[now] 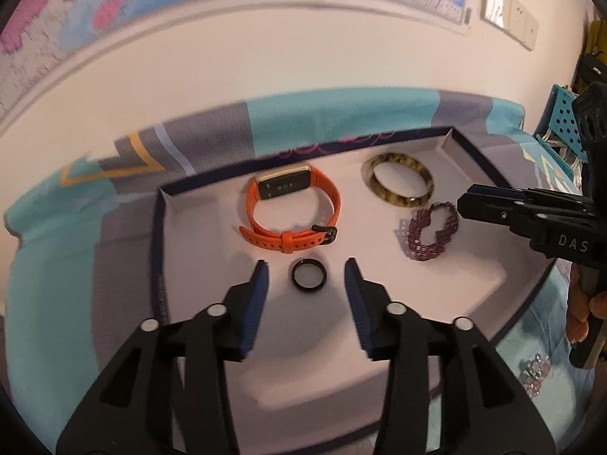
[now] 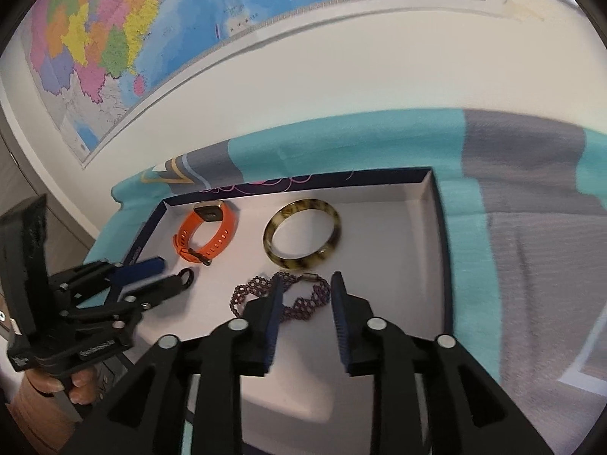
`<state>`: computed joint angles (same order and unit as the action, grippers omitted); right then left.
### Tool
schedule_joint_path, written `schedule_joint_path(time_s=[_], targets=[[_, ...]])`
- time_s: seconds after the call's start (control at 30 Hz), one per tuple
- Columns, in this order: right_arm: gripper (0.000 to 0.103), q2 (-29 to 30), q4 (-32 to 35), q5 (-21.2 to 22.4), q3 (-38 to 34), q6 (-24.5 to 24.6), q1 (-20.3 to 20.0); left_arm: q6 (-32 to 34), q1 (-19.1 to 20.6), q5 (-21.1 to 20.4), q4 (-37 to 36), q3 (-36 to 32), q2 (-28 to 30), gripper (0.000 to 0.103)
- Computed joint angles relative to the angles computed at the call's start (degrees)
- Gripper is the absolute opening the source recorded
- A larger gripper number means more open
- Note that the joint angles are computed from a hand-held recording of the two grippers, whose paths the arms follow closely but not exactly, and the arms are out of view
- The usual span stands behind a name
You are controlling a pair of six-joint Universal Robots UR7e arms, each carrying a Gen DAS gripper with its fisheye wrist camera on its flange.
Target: Organize jewelry
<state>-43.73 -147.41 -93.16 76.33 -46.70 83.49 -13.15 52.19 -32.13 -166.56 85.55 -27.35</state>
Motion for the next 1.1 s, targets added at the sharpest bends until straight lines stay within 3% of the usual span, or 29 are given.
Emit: schedule_joint_path(time_s=[0.2,0.37,0.5,0.73,0.97,1.1], targets=[[0.038,-6.37,-1.00,3.56,6.73,-4.64,-1.17,4.32,-4.08,2.62,-9.71,7.22,-2.32,0.053],[0.040,-13.21,0.96,5.56,14.55,-12.27,-2.69,4.72,-6.63,-0.16,-13.69,13.42,-4.10,0.056],[0.041,-16.44,-0.50,3.04,20.16,-17.29,-3.85,2.84,-7.83,-3.01,-13.36,16.86,-4.57,0.056],[0.041,-18.24,-1.22,1.43,24.41,-18.59,-6.08,-2.72,-8.79,-4.75,-11.12,19.70,-3.60,0.056],[0.040,-18.14,-4.01,1.04,26.27,-21.21,-5.75,-5.63,-9.11,-5.23,-11.49,20.70,-3.16,0.058],[0.021,-17.92,-4.86,0.13,26.72,-22.51,-5.43,-6.45,-9.18,-5.41,-11.53,20.99,-3.11,0.059]])
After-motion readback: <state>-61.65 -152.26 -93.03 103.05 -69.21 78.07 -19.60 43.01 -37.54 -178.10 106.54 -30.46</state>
